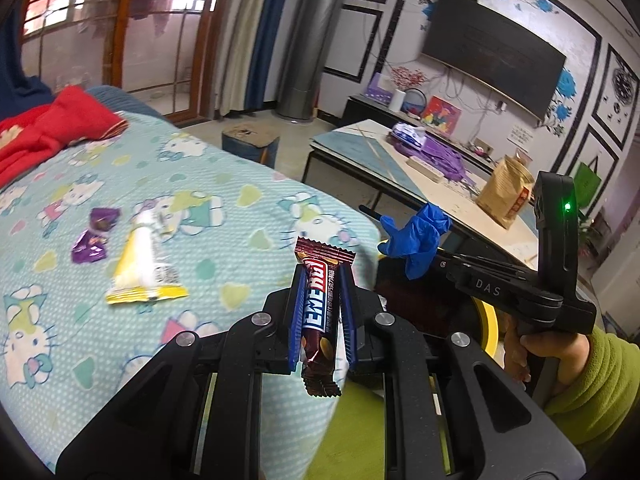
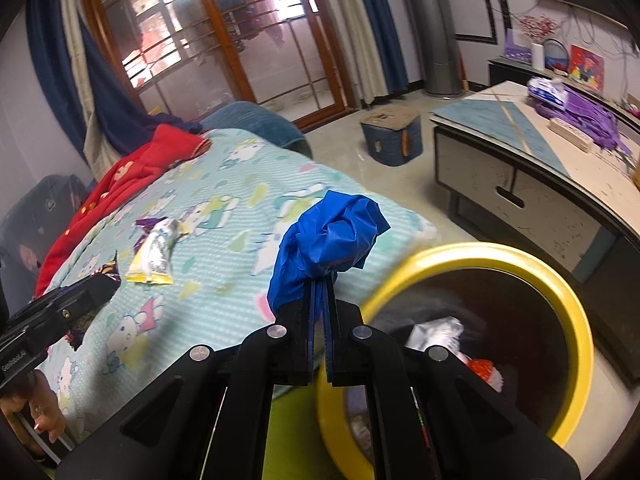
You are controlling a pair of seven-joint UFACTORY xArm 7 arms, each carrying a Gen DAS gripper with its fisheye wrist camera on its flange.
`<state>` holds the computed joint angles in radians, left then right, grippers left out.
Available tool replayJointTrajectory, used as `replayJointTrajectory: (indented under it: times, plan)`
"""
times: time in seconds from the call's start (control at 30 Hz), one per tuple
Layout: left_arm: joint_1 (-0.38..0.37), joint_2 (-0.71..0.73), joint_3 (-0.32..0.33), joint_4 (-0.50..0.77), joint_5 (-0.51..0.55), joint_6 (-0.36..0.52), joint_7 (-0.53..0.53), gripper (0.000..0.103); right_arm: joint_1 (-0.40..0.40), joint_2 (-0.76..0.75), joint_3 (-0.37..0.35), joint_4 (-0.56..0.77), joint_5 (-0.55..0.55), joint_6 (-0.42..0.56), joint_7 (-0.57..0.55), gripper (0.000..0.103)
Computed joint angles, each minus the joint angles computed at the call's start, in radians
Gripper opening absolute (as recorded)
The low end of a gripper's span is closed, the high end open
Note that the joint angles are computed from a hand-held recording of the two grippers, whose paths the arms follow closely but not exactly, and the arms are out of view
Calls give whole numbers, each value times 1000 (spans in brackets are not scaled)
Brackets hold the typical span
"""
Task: Collect trash
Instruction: 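Carry the chocolate bar and blue glove over the yellow bin, then open both tools to drop the chocolate bar and glove into the bin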
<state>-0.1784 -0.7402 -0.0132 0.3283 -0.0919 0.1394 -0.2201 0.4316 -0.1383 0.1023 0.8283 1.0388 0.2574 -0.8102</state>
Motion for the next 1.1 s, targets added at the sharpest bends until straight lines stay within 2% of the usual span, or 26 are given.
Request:
replayJointTrajectory:
  times: [0.37, 0.67, 0.8, 1.1]
  plan:
    - [-102, 156, -12, 82, 2, -55, 37, 11, -53, -40, -53, -64, -4, 26, 13, 4]
    - [-170, 277, 4, 150, -14, -70, 98, 11, -106, -43, -78, -88, -74, 63, 84, 4]
    - [-223, 338, 29, 185, -48, -75, 139, 11, -138, -38, -83, -95, -135, 90, 147, 4]
    - [-321, 453, 63, 248, -141, -86, 267, 11, -188, 4, -89, -79, -178, 155, 211, 4]
